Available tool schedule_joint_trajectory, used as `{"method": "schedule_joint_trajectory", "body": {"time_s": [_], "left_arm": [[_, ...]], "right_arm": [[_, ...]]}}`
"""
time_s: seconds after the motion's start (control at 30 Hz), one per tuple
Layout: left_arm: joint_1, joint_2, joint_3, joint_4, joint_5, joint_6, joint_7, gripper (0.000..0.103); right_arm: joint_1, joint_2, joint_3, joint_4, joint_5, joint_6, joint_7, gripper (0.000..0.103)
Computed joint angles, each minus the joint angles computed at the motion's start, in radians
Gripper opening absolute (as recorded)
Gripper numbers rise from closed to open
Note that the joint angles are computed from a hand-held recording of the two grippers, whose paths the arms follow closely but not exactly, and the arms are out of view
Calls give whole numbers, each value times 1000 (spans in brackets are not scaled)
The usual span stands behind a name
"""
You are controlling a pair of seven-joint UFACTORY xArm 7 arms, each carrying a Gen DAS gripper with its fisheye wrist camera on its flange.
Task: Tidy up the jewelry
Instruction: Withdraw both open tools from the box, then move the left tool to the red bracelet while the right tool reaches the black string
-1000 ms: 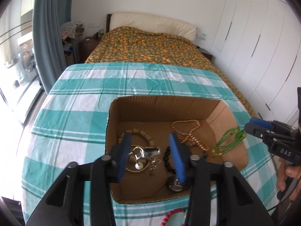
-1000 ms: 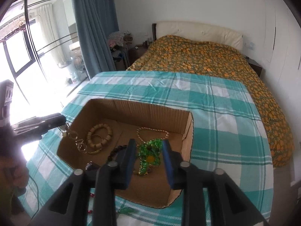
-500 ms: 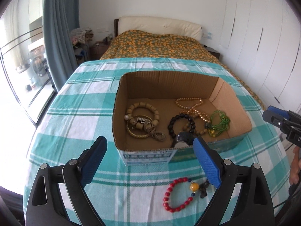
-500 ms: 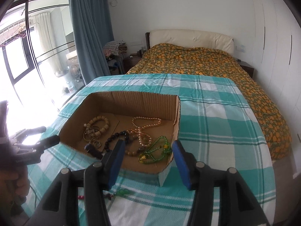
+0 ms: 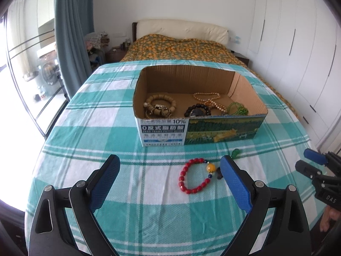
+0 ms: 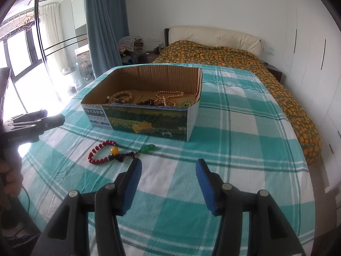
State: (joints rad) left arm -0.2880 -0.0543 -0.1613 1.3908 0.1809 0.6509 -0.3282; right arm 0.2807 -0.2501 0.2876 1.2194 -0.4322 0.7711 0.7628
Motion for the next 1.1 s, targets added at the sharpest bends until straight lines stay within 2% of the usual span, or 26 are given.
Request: {"method": "schedule_joint_trajectory", "body": {"time_s": [0.2, 0.37, 0.57, 0.77, 0.93, 1.07, 1.1], "left_arm": [[17, -107, 5, -179, -45, -19, -14, 96], [24, -131, -2, -246, -64, -16, -9, 96], [25, -112, -7, -242, -77, -36, -8, 96], [16, -21, -7, -162, -70, -28, 9, 96], [-9, 116, 1, -40, 35, -7, -52, 96], [-57, 184, 32, 34, 216, 79, -137, 96], [-58, 179, 39, 24, 230, 71, -145, 97]], "right_arm": [[15, -68, 45, -108, -24, -1, 65, 54], [28, -78, 54, -155, 4, -31, 93, 54], [40, -33, 57, -146, 20, -67, 100, 54], [62, 11, 43, -122, 22, -86, 95, 54], [77, 27, 30, -116, 34, -100, 94, 54], [83, 17, 24, -123, 44, -105, 94, 54], [83, 14, 24, -125, 45, -104, 93, 54]]}}
